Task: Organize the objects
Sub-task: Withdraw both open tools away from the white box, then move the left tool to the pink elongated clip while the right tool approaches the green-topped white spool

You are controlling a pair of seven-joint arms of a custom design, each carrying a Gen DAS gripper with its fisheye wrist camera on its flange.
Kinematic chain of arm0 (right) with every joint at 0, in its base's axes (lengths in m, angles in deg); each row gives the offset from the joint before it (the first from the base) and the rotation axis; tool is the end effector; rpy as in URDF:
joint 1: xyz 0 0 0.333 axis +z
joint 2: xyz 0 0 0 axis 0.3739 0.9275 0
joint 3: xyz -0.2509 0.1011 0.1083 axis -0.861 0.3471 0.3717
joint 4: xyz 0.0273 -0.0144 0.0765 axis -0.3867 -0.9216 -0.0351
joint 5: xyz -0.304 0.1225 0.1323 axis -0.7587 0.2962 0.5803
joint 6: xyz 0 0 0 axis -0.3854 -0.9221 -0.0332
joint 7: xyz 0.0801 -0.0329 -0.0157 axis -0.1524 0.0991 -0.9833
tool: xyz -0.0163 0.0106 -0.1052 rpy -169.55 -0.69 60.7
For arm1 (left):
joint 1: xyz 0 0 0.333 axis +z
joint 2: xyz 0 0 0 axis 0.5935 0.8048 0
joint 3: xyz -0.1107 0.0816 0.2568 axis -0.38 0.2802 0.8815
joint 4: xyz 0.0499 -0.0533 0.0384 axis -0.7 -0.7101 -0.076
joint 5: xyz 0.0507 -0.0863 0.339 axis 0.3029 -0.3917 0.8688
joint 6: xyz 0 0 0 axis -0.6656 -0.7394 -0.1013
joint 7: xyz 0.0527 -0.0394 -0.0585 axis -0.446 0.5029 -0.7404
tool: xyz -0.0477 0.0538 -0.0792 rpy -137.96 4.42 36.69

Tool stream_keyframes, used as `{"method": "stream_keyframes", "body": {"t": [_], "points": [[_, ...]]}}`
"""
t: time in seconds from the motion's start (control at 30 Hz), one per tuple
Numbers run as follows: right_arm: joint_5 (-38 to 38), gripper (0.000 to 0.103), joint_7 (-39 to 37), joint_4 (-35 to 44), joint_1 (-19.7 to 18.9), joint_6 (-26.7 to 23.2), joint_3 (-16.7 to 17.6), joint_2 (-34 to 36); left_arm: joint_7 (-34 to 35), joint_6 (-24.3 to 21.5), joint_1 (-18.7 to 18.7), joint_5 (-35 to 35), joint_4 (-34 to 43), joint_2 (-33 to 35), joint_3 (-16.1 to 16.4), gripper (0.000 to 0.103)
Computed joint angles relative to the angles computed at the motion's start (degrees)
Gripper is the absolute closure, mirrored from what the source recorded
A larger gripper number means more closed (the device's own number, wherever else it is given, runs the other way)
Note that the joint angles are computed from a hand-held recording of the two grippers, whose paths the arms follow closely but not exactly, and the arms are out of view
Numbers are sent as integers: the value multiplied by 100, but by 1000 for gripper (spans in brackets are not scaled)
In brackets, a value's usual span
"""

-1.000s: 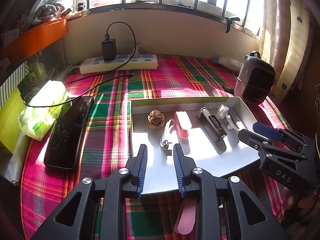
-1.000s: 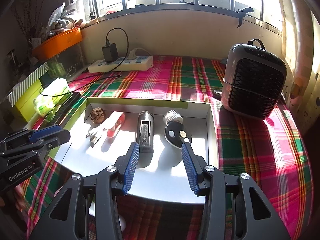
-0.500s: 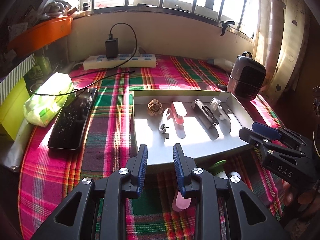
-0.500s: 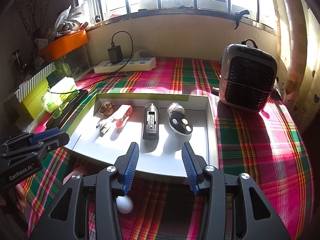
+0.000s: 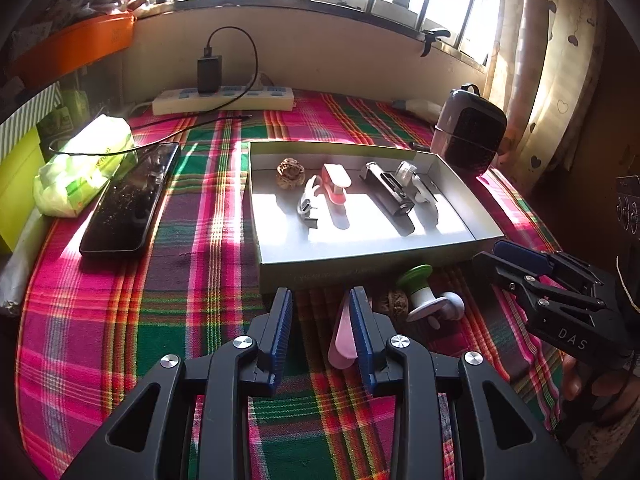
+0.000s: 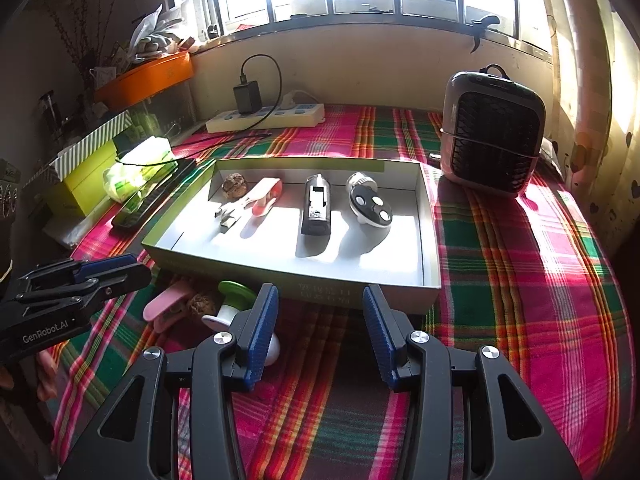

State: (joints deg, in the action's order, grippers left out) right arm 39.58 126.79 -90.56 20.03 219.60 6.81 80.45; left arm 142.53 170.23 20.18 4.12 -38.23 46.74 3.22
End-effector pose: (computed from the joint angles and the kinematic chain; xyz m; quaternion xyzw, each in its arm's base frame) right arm 0.6191 0.0038 0.4843 -0.7447 0.5397 -0.1862 0.3457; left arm 0.6082 -0.2445 0.5020 -0.6305 0.6813 -0.3307 0.1697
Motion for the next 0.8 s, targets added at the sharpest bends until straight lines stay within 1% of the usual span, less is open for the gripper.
{"method": "stream_keyframes", "body": {"t": [0.17,0.3,0.57,0.7,0.8], "points": [[91,57,-147,-161,-2,-78,4,-98,227,-33,59,-210,-99,-20,-126,74],[219,57,-274,-219,8,-279,-15,-137,379,-40,67,-326,-140,-27,-170,74],[300,57,-540,-242,89,-555,-49,-141,530,-140,42,-440,-32,64,-178,73],[215,56,-564,-244,149,-584,-75,-128,627,-264,27,-457,105,165,-177,73],[140,53,-526,-242,175,-602,-82,-108,563,-351,-31,-361,190,228,-114,73]]}}
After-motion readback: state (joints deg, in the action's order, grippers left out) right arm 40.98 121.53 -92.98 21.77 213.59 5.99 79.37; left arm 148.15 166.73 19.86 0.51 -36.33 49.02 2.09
